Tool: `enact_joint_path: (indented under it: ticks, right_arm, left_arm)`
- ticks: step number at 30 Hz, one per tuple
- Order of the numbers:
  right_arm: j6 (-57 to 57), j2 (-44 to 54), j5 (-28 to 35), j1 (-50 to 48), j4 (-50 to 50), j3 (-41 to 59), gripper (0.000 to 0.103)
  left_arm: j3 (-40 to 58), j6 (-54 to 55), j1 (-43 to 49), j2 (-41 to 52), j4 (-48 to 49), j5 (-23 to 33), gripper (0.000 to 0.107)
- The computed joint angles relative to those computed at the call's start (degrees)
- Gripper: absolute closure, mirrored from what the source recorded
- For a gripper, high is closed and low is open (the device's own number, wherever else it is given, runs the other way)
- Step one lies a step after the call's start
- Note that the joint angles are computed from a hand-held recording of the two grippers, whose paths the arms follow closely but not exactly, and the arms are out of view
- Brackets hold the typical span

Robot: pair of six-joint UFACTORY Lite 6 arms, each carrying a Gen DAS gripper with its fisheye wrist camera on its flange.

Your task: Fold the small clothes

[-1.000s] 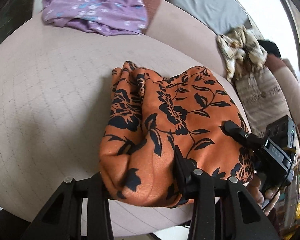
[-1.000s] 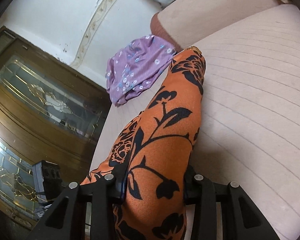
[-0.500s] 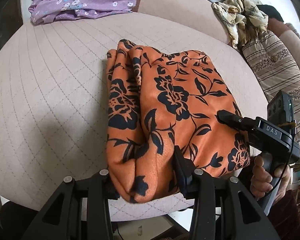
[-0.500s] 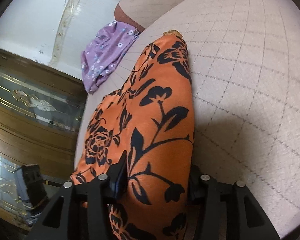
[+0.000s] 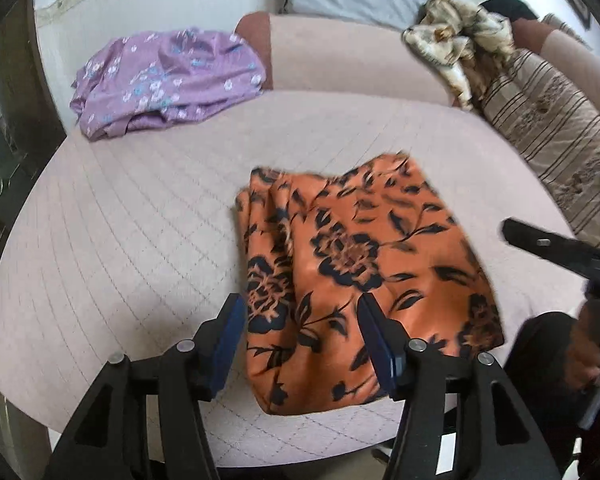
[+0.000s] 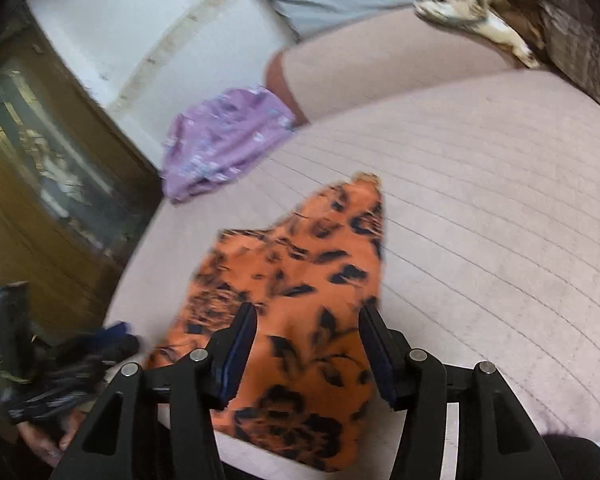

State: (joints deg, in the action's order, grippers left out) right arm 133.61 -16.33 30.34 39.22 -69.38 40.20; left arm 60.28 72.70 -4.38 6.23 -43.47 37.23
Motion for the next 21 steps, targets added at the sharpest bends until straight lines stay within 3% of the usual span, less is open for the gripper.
enact_joint_path:
  ticks: [3,5,6,10,11,12,14,17,21]
  right_arm:
    - [0.09,5.5,-5.21,-1.03,-0.52,3.06,0.049]
    - [-8.45,13.07,-10.3,-3.62,9.56,6.12,0.055]
    - [-11.14,16.15,-9.96,-3.61,13.29,7.06,0.057]
    - [-25.38,16.58,-1.28,-0.93,24.11,13.34,0.058]
    - [-27.24,16.2,0.52,-0.54,25.88,14.45,0.058]
    - [-27.05,15.67,2.76,0.27,25.93,15.41,0.058]
    - [-24.87,14.48,8.42,3.65,24.2,17.46,0.051]
    - [-23.11,15.02,18.96,9.6,21.61,23.03,0.047]
    - [-24.21,18.46,30.75,15.69,20.33,32.05,0.047]
  left_arm:
    - [-1.15,-10.07,-4.38,4.39,10.65,-9.19,0.047]
    - [-0.99,-13.11,-4.49,5.94,13.24,-9.58,0.046]
    - [-1.49,-12.2,-3.87,4.71,12.28,-9.16,0.047]
    - [-4.83,-10.78,-3.81,-2.78,12.43,-11.67,0.045]
    - [-5.78,-8.65,-3.21,-5.65,10.23,-11.49,0.04]
    - [-6.56,-7.39,-2.73,-8.27,8.68,-11.15,0.03]
    - [-8.59,-5.25,-2.02,-13.92,5.53,-11.48,0.021]
    - [-10.46,-1.38,-0.63,-21.42,0.77,-11.07,0.016]
    - [-9.4,-4.65,-0.32,-26.11,1.98,-11.13,0.01]
